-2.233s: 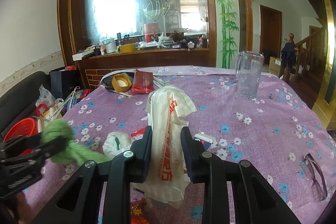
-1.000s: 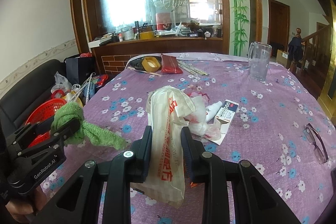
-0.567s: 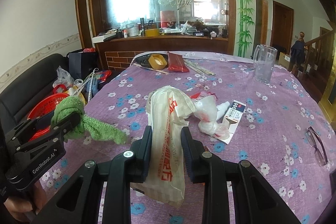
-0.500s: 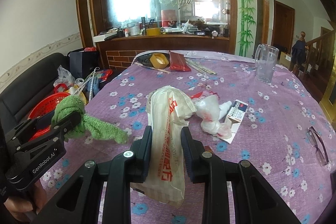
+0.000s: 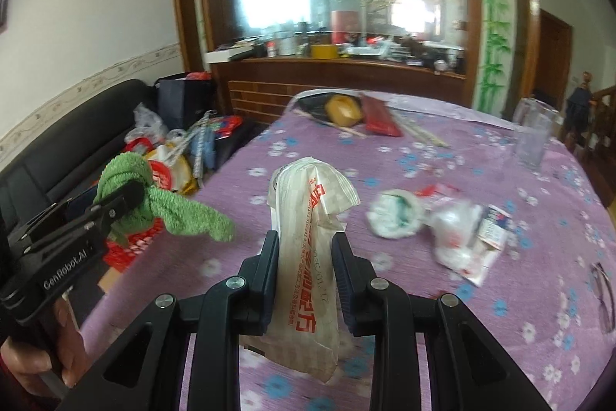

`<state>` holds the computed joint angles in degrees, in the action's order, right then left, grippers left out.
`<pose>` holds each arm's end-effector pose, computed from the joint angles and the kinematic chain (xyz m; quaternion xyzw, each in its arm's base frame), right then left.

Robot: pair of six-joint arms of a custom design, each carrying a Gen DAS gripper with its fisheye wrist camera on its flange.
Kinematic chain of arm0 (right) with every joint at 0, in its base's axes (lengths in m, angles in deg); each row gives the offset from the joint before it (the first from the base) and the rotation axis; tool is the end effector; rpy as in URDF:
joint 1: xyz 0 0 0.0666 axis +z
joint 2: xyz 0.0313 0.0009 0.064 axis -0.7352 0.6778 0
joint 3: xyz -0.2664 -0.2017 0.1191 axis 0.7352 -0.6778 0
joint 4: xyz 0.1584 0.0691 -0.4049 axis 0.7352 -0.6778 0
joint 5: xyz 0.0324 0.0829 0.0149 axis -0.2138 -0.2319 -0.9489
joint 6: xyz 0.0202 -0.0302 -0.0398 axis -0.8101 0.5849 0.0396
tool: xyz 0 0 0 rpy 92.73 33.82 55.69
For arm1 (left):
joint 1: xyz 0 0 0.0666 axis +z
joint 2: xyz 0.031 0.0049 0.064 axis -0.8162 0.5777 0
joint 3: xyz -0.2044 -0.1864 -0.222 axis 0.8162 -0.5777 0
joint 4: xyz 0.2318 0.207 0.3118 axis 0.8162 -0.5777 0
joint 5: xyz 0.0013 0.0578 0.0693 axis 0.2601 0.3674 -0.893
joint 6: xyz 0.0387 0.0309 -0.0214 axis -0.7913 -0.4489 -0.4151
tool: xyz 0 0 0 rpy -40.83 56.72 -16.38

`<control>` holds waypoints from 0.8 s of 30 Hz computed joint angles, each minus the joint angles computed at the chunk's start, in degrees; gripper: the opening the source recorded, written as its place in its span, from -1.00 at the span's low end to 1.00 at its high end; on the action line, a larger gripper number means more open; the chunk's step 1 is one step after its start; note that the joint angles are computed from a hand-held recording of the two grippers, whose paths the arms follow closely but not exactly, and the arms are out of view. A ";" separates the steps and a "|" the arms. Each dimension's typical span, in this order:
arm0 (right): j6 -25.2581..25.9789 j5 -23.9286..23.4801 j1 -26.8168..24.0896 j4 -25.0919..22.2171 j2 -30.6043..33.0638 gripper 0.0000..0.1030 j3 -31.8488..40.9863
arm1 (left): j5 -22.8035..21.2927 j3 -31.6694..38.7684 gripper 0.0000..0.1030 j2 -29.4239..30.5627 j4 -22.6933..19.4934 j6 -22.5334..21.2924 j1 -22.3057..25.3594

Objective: Collect trash
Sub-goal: 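Carry the green towel and white bag over the red basket with both grippers, then open both grippers to drop the towel and bag into the basket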

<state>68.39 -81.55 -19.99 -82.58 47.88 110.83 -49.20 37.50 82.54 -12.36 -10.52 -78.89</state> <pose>0.3634 0.1864 0.3435 -0.1616 0.8842 0.1164 0.4226 0.2729 -0.1058 0.3216 -0.1100 0.8462 -0.0140 0.5212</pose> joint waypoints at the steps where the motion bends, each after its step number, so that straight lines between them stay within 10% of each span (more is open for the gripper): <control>1: -0.06 -0.38 0.66 -0.01 1.17 -0.42 1.00 | 0.57 -0.16 -0.07 -0.61 -0.36 -0.09 1.44; 13: 0.35 -4.17 8.76 -1.30 18.08 -0.41 16.70 | 11.44 -2.57 -0.06 -1.79 -2.58 -1.71 22.07; 24: -1.08 -8.60 12.83 -4.92 34.62 -0.38 32.46 | 15.27 -2.84 -0.04 1.40 -1.36 -4.31 28.93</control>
<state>67.31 -90.16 -7.15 -87.50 82.50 143.30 -33.93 34.66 83.95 -13.72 -14.83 -49.96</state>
